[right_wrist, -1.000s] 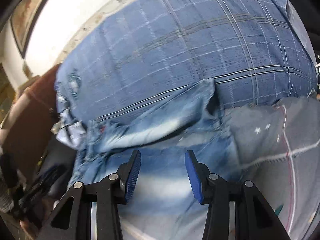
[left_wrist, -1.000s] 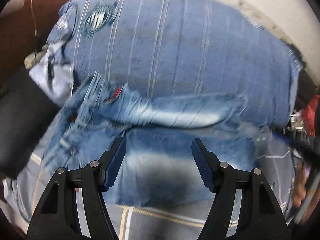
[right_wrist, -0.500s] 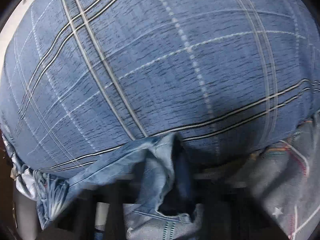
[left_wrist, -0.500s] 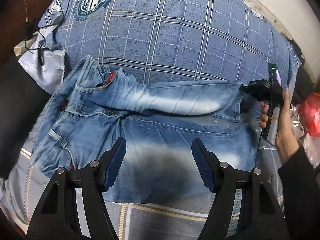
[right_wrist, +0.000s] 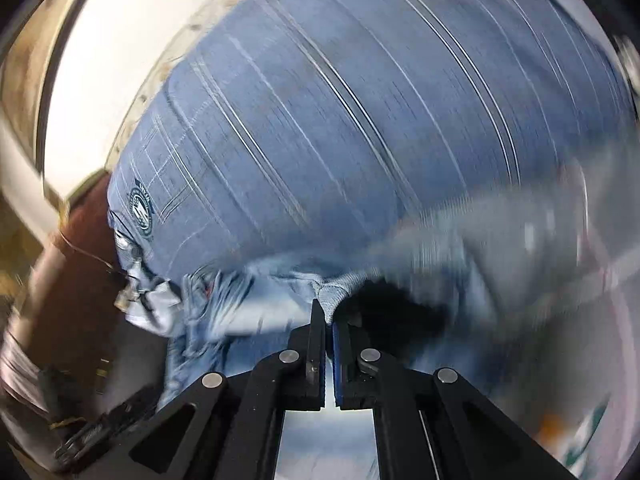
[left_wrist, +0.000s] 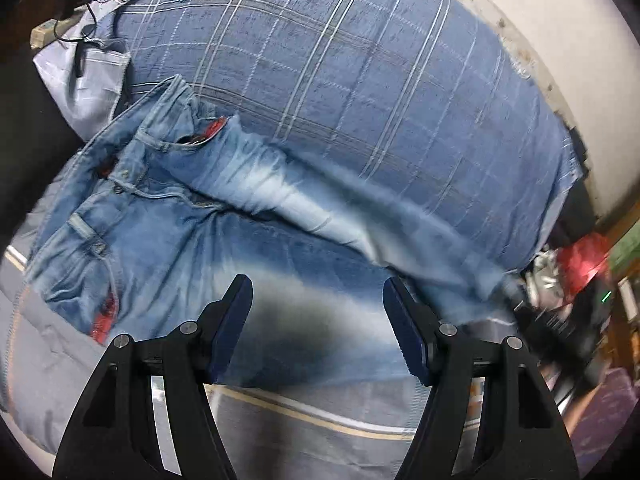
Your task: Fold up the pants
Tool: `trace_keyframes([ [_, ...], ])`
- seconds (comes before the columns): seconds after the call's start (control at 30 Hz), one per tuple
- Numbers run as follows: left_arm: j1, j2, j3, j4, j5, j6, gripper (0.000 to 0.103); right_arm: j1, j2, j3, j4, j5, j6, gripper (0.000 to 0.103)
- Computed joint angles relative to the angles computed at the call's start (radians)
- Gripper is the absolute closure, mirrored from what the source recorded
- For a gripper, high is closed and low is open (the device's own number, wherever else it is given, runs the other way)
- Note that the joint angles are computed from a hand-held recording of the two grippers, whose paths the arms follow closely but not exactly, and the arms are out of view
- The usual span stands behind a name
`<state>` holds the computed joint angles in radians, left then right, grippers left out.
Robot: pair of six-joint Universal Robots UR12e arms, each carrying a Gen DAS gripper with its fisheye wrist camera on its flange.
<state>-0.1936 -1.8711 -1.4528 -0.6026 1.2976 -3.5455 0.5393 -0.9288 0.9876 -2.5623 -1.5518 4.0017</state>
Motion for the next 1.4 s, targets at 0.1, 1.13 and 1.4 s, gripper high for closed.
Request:
trace_keyframes([
  [0.1, -0.004, -0.031, 0.057, -0.051, -0.021, -0.002, 0.035, 0.004, -0.016, 0.039, 0.008, 0.001, -0.008, 0.101],
  [1.13, -0.015, -0.120, 0.120, 0.111, -0.078, -0.390, 0.099, -0.031, -0.051, 0.138, -0.228, 0.060, -0.105, 0.101],
  [1.4, 0.017, -0.055, -0.071, 0.139, -0.217, -0.437, 0.099, -0.023, -0.115, 0.268, -0.157, 0.130, 0.113, 0.079],
])
